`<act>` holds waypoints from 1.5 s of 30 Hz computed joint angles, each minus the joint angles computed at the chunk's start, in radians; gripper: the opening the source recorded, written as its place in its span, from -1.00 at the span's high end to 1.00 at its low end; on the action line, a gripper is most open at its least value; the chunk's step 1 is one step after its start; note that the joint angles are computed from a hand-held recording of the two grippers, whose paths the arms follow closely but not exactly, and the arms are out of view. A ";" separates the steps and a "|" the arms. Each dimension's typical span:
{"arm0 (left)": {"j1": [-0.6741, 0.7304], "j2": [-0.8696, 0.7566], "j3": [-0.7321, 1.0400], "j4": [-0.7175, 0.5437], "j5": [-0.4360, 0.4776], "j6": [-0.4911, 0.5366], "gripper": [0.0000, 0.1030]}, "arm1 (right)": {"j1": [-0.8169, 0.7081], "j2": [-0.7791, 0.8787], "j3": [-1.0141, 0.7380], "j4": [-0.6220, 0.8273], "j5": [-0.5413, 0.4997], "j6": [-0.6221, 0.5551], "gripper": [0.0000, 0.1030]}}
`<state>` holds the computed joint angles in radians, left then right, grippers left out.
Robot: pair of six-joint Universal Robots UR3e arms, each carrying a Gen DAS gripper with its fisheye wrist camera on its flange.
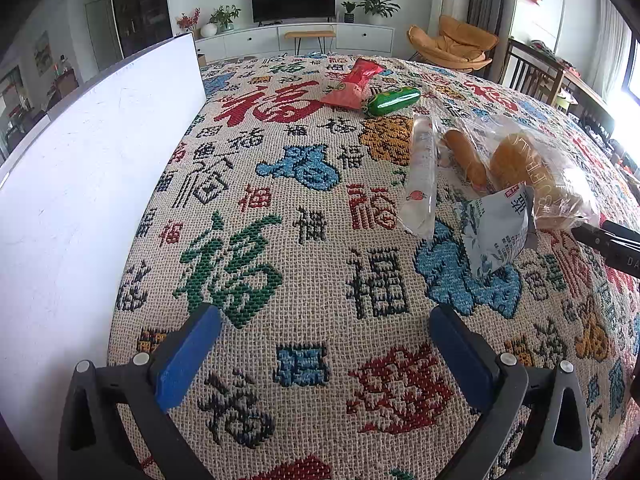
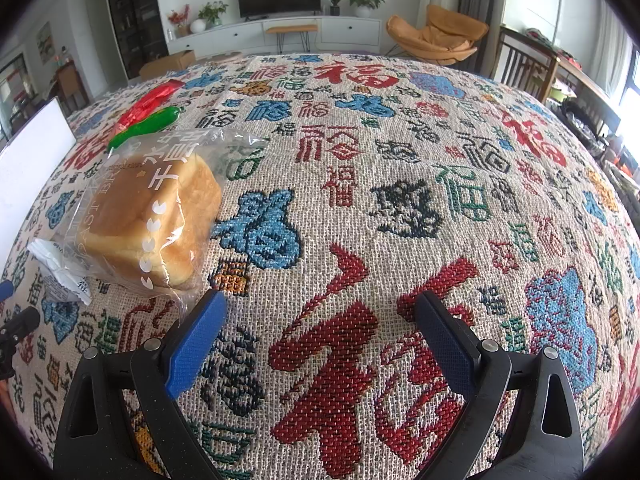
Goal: Organize snacks
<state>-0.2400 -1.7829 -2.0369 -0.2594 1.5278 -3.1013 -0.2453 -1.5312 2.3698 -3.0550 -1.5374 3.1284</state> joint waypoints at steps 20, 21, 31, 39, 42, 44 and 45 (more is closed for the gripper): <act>0.001 0.002 -0.004 0.004 -0.002 0.001 -1.00 | -0.001 0.001 0.000 0.000 0.000 0.000 -0.89; 0.001 0.001 -0.003 0.004 -0.001 0.001 -1.00 | 0.001 0.001 -0.001 0.000 0.000 0.001 -0.89; 0.001 0.008 -0.009 0.004 -0.002 0.000 -1.00 | 0.000 0.001 0.000 -0.001 0.000 0.000 -0.89; 0.045 -0.018 0.138 -0.186 -0.109 0.071 -0.98 | -0.001 0.001 0.000 -0.001 0.000 0.000 -0.89; 0.041 -0.062 0.282 -0.251 -0.163 0.033 -0.97 | 0.001 0.001 0.000 -0.001 0.000 0.001 -0.89; -0.007 -0.133 0.418 -0.303 -0.130 0.031 -0.97 | -0.001 0.001 0.000 -0.001 0.001 -0.001 -0.89; -0.045 -0.192 0.518 -0.352 -0.078 0.038 -0.90 | -0.001 0.001 0.000 -0.001 0.001 -0.001 -0.89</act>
